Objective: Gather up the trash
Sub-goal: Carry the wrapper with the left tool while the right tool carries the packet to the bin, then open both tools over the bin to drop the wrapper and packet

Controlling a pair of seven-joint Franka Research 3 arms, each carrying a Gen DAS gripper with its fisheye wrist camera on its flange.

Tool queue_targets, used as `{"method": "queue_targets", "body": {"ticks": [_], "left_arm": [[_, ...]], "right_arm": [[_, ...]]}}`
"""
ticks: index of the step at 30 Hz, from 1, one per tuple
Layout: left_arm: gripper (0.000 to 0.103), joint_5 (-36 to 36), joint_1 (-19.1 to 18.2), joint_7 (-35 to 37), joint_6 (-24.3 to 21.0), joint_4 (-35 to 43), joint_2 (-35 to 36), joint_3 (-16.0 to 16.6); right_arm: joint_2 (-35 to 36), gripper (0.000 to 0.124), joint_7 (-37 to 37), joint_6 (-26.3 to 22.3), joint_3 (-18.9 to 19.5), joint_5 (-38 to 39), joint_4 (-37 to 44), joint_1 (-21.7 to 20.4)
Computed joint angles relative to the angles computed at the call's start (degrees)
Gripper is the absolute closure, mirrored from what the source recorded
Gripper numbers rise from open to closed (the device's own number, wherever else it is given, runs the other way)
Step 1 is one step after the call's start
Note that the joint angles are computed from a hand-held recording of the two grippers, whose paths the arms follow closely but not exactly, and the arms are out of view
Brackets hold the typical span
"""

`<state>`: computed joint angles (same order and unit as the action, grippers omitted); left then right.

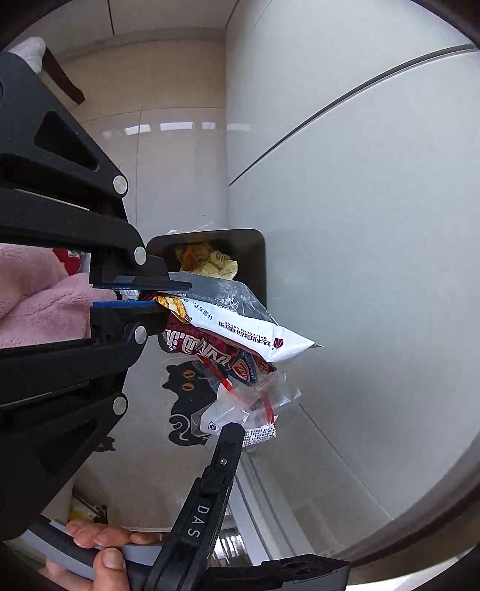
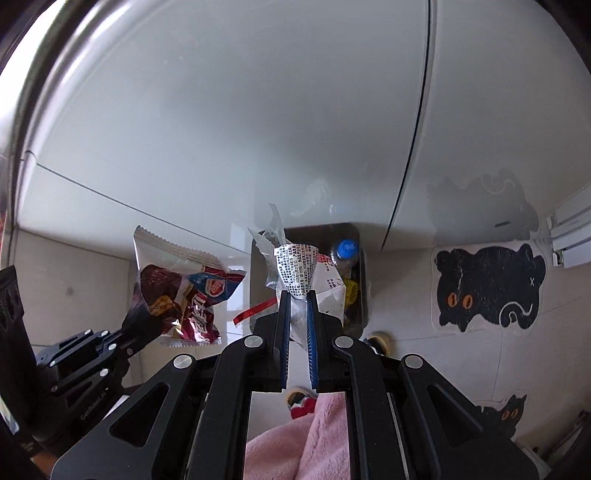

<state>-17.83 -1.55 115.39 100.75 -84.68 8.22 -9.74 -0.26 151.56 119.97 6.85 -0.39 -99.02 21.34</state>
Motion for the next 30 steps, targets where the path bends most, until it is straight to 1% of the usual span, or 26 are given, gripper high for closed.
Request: {"method": "queue_targets", "body": {"ticks": [5,9,11,16,18,19,20,22,23,24,25,26,27,30], "left_arm": [[0.101,2.0,-0.8,-1.7,1.8,-1.7,3.3,-0.5],[0.1,2.6,-0.9,-1.6,3.1,-2.7,5.0,-1.1],[0.1,2.6,-0.8,-1.3,4.0,-4.2,5.0,-1.3],[0.097,2.4,-0.5,-1.3,4.2,-4.5,5.7,-1.5],[0.083,2.3,-0.4,-1.1,4.2,-4.3,5.8,-1.6],[0.08,2.1,-0.3,-0.9,4.3,-4.2,5.9,-1.6],[0.076,2.2,-0.3,-0.7,4.6,-4.2,5.9,-1.7],[0.073,2.1,-0.2,-0.5,4.6,-3.7,5.9,-1.7],[0.069,2.1,-0.3,-0.9,4.4,-2.8,6.3,-1.7],[0.061,1.9,-0.2,-0.9,4.2,-2.4,6.3,-1.8],[0.055,1.8,-0.2,-0.9,4.1,-1.9,6.2,-1.8],[0.043,1.5,-0.1,-1.0,4.0,-1.6,5.9,-1.8],[0.03,1.3,0.0,-1.1,4.0,-1.1,5.6,-1.7],[0.011,-0.3,0.6,-1.2,3.7,0.5,3.8,-1.5]], "right_arm": [[2.9,0.114,0.7,3.2,-0.7,1.9,-2.0,-0.3],[4.1,0.114,1.0,6.5,-1.4,4.0,-4.4,-0.7],[4.4,0.113,1.2,7.9,-1.6,5.1,-5.5,-0.9],[5.2,0.109,2.3,9.8,-1.8,5.3,-6.1,-0.7],[5.2,0.092,2.7,10.2,-1.9,5.3,-6.3,-0.6],[4.9,0.074,3.2,11.1,-1.9,5.4,-6.8,-0.6],[4.8,0.065,3.9,11.0,-2.0,4.8,-6.5,-0.5],[4.8,0.063,4.7,10.6,-2.0,4.1,-6.0,-0.5],[4.7,0.056,5.1,10.1,-2.1,3.9,-5.6,-0.6],[4.5,0.051,5.6,9.6,-2.1,3.4,-5.3,-0.6],[4.2,0.042,6.4,9.1,-2.1,2.7,-5.0,-0.5],[3.7,0.032,7.0,9.0,-2.1,2.3,-5.0,-0.6],[3.0,0.025,7.4,9.0,-2.1,2.1,-5.2,-0.7],[0.5,0.024,7.0,7.0,-1.7,1.8,-4.4,-1.0]]}}
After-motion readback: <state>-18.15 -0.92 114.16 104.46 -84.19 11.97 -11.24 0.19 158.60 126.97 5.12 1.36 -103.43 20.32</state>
